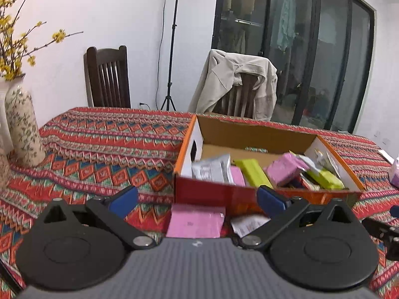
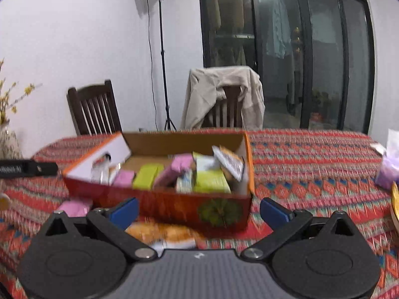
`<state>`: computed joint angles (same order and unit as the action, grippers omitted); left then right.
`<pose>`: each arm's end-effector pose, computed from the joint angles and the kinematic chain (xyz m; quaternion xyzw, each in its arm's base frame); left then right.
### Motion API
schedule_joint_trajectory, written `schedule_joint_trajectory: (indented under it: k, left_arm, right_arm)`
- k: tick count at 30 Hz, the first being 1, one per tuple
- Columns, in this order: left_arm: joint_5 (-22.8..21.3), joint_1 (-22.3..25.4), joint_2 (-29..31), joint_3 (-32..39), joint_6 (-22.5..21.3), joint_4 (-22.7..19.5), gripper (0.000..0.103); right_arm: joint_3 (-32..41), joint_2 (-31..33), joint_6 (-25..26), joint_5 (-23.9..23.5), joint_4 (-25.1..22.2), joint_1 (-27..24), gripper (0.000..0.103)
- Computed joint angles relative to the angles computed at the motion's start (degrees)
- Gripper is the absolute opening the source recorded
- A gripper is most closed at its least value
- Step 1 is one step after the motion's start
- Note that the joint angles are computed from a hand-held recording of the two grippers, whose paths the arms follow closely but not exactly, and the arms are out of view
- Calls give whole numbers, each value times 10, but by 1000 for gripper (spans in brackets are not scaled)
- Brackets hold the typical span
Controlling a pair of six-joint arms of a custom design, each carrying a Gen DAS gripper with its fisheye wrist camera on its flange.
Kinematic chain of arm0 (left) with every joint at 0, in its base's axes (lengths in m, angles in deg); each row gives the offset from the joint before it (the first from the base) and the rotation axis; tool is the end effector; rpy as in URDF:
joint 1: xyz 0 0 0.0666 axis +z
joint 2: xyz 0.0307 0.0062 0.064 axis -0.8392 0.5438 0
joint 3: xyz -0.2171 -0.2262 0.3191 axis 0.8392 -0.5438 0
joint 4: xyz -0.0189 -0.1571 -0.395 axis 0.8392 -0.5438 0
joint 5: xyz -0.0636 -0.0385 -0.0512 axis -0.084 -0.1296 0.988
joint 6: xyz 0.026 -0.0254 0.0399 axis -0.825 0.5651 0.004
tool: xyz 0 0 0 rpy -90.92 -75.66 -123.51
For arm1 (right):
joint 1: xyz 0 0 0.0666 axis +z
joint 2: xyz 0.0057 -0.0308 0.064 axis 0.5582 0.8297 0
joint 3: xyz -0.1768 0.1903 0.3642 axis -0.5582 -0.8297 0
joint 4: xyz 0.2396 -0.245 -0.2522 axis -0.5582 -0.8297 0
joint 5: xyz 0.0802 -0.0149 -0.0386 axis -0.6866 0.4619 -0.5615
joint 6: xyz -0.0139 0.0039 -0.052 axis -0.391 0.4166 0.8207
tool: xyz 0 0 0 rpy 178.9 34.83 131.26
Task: Organize snacks
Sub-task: 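Move both open grippers back over the snack pile, then grasp a white packet with the right gripper while the left grasps a pink packet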
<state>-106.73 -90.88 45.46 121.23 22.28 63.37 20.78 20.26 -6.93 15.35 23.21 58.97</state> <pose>0.3987 -0.2541 0.2817 0.0518 0.8653 -0.0798 0.4921 0.3130 0.1308 0.2537 0.0509 0.8618 0.0191 0.5044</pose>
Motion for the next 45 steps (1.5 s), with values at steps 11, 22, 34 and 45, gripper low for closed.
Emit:
schedule_joint_trajectory:
  k: [11, 22, 34, 45]
  left_arm:
    - [1, -9, -4, -37, 8, 13, 103]
    - [37, 9, 5, -44, 31, 7, 103]
    - [42, 15, 10, -44, 45, 7, 103]
    - [-9, 8, 23, -14, 47, -41, 103]
  right_arm:
    - [-16, 4, -34, -10, -80, 19, 103]
    - [-5, 54, -45, -24, -97, 16, 102]
    - [-25, 14, -16, -44, -82, 10, 46]
    - [-48, -49, -2, -4, -43, -29, 45]
